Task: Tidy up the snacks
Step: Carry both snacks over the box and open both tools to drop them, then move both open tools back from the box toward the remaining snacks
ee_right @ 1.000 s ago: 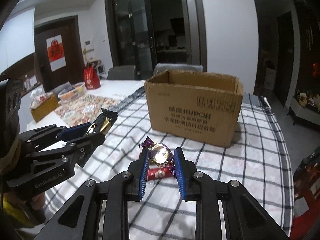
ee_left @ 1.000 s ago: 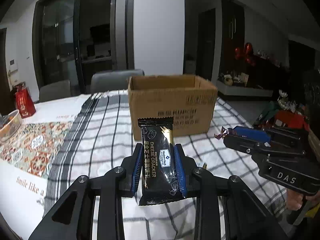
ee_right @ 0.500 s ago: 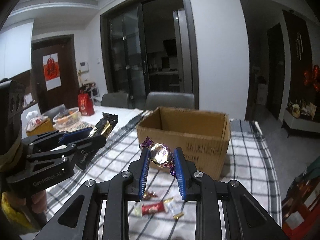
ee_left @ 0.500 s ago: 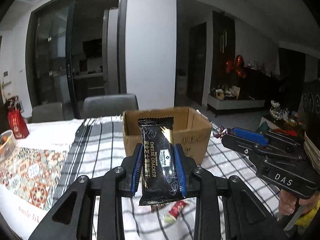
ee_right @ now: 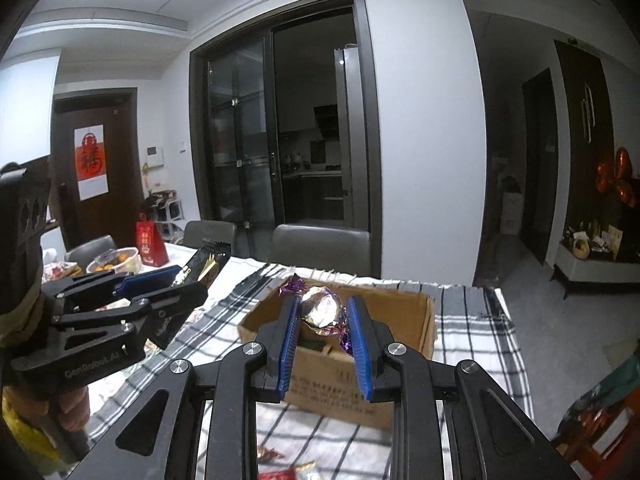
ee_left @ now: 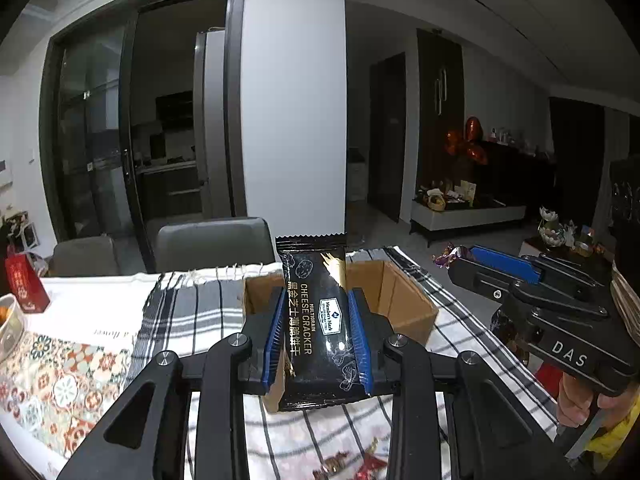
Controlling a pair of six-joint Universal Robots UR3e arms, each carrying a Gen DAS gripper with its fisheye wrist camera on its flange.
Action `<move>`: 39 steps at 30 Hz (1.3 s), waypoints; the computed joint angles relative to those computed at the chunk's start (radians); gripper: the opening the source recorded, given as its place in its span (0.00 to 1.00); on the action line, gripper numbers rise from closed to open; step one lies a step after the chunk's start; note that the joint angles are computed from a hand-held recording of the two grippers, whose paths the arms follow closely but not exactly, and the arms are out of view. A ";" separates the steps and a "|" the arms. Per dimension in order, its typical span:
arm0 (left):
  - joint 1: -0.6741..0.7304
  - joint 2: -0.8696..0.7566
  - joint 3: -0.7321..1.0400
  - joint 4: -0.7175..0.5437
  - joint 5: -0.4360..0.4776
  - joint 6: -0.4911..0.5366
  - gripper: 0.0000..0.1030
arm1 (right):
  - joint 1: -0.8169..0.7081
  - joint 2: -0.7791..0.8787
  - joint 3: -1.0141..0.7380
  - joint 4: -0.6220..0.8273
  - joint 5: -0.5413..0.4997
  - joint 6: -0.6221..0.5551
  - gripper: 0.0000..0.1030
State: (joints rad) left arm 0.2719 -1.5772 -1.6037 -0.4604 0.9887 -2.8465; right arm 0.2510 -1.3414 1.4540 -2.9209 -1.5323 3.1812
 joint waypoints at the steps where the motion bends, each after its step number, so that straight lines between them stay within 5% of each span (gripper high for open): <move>1: -0.010 -0.026 0.032 -0.008 0.008 -0.002 0.30 | -0.002 0.017 -0.030 0.014 0.001 -0.004 0.25; 20: -0.144 -0.515 0.644 -0.223 0.126 0.004 0.30 | -0.090 0.329 -0.424 0.210 0.049 -0.016 0.26; 23: -0.156 -0.558 0.708 -0.260 0.153 0.016 0.42 | -0.093 0.357 -0.451 0.229 0.045 -0.009 0.27; 39: -0.097 -0.202 0.158 0.025 0.097 0.065 0.47 | -0.068 0.119 -0.079 0.057 0.036 -0.022 0.33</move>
